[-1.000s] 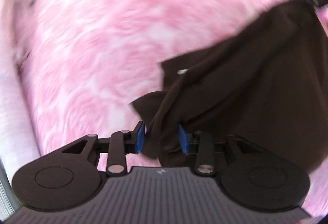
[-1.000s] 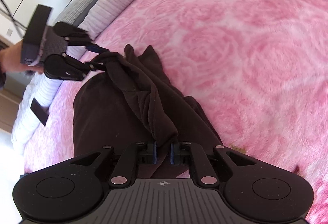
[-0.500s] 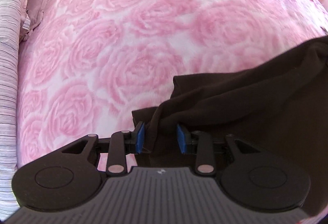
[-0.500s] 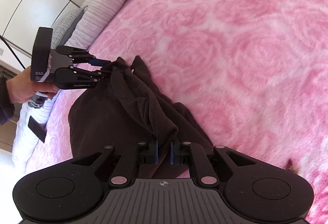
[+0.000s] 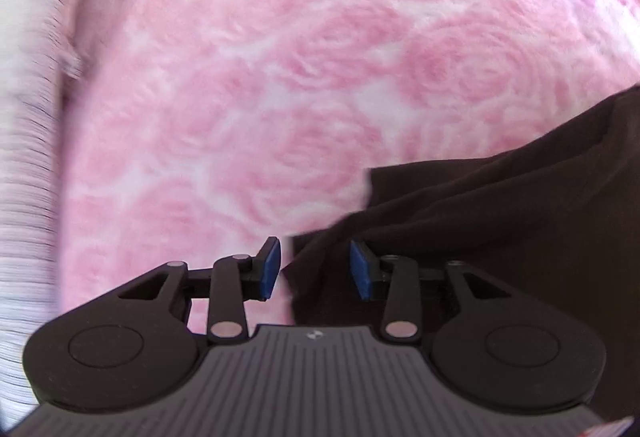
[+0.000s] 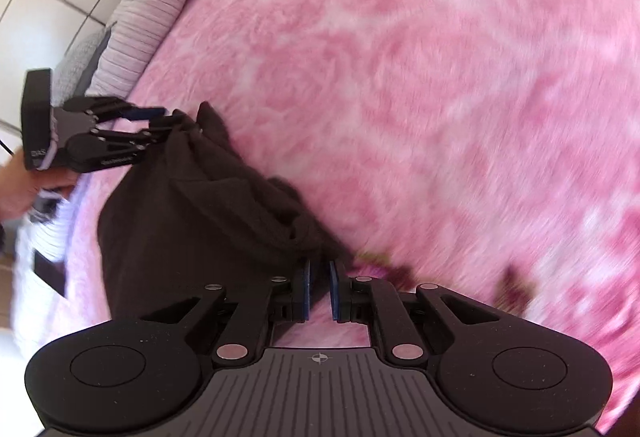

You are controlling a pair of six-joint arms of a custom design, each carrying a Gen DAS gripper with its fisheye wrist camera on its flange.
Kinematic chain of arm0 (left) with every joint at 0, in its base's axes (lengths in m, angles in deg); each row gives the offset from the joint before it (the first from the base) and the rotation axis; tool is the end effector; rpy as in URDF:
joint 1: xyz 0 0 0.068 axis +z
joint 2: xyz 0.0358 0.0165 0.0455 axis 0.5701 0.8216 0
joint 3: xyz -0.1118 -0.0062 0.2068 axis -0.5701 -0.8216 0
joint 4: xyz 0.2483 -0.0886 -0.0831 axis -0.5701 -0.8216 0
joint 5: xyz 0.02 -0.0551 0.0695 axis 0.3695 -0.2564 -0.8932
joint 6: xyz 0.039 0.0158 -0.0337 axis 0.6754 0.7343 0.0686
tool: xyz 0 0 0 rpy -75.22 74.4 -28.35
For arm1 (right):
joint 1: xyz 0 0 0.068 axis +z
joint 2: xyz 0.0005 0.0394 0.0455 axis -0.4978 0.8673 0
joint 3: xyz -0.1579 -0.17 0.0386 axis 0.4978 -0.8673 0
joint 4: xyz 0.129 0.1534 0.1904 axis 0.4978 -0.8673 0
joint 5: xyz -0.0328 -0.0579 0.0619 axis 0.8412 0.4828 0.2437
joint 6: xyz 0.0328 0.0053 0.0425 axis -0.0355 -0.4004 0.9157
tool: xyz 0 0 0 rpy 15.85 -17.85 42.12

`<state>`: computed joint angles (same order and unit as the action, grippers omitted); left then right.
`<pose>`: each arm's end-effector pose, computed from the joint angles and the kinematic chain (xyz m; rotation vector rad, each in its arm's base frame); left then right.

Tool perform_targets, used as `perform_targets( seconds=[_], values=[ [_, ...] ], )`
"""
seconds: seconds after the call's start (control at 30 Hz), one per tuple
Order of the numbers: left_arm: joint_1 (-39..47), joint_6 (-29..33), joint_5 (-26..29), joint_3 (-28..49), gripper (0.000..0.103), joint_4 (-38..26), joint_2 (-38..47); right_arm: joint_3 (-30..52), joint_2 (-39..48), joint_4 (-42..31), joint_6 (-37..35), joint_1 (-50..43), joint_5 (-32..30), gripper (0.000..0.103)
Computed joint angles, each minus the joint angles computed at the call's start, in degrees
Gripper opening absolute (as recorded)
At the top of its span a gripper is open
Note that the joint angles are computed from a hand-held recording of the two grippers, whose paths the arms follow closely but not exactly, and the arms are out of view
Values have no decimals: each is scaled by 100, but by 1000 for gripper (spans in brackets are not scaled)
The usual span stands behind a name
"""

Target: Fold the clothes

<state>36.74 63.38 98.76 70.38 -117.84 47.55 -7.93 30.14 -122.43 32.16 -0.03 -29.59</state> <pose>0.4200 0.0038 0.2401 1.6396 2.0935 -0.0051 0.1475 0.0920 0.2011 0.2721 2.6854 0.6871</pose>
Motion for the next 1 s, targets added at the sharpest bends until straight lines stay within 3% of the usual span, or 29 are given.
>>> perform_targets(
  seconds=[0.13,0.27,0.3,0.4,0.43,0.53,0.67,0.9,1.0],
  values=[
    [202,-233,88,331,34,-149,-57,563,16,-543,-648,79,658,10],
    [305,-350,142,406,32,-663,19,1051,423,-130,-1316,660,1105,10],
    [291,-303,114,255,32,-648,-17,1147,630,60,-1475,815,1145,15],
    [122,-163,-12,-533,28,-98,-235,1234,1344,769,-1715,1316,1168,54],
    [66,-194,-33,-665,26,85,-234,1222,1560,1010,-1761,1433,1120,56],
    [-59,-341,-64,-829,29,490,-120,1070,2080,1632,-1817,1650,996,56],
    [-22,-398,-47,-372,43,286,204,624,1963,1740,-1547,1350,774,56],
    [-9,-378,-138,-259,40,101,50,430,1027,184,-1487,581,655,56],
    [200,-500,-32,-582,39,71,-419,698,771,-113,-1905,835,1002,56]
  ],
)
